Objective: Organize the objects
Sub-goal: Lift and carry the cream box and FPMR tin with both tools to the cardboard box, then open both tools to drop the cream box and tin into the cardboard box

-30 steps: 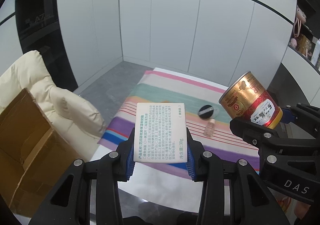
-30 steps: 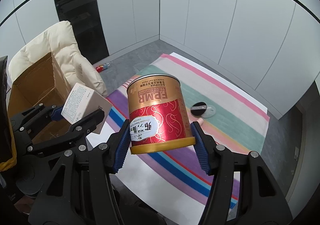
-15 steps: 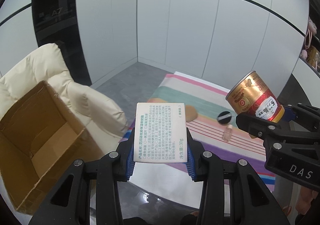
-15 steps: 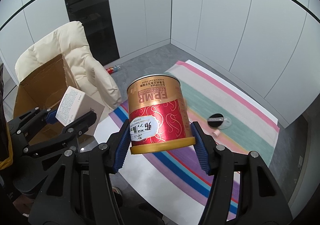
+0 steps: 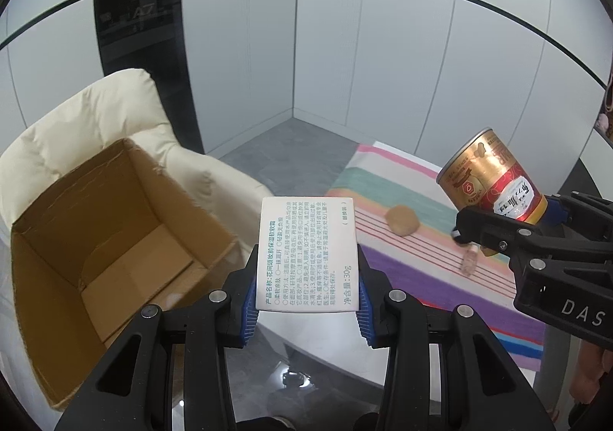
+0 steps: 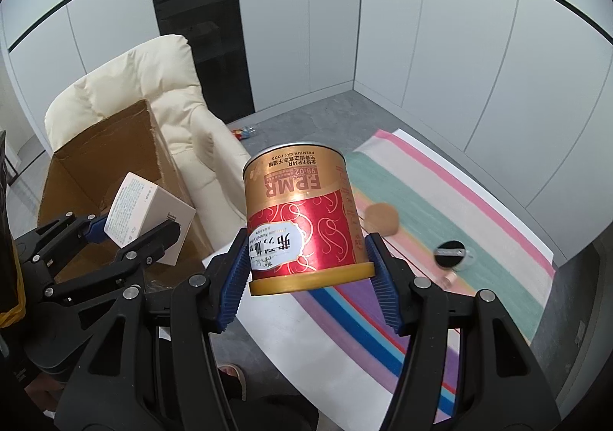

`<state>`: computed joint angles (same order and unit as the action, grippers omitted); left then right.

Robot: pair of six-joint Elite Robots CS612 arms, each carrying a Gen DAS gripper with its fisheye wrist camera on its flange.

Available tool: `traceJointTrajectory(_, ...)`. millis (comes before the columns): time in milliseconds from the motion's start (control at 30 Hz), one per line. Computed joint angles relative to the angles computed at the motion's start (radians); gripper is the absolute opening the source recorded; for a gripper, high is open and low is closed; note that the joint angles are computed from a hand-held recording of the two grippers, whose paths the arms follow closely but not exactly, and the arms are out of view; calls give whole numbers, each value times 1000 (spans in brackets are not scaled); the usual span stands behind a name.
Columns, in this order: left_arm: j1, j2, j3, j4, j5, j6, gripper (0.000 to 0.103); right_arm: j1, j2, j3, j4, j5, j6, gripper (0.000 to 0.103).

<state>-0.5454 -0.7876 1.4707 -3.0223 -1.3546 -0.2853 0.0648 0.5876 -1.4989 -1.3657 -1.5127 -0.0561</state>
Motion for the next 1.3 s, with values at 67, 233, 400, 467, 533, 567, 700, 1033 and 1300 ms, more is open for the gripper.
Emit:
traceJointTrajectory(67,5,-3,4,-3,6,-2,41,7,-4,11,-8,4,-7,61)
traceJointTrajectory(233,18,-14,21,-4,21,-17,41,27,-11,34,-25,11,-33,61)
traceJointTrajectory(400,30,-23,32,-2,37,-22,41,43,-16,51,-31,19,-55,61)
traceJointTrajectory(467,35,-29,38,-3,42,-23,41,49,-19,60,-35,20,-61,61)
traceJointTrajectory(533,38,-34,44,-1,52,-26,41,55,-24,72,-42,24,-68,61)
traceJointTrajectory(567,40,-36,47,3,52,-31,41,57,-26,78,-45,27,-69,61)
traceJointTrajectory(700,52,-44,58,21,55,-53,42,68,-33,99,-56,38,-83,61)
traceJointTrajectory(1033,81,-51,81,31,87,-60,42,96,-57,157,-87,60,-96,61)
traceJointTrajectory(1300,110,-55,103,69,85,-104,42,124,-75,209,-108,78,-122,61)
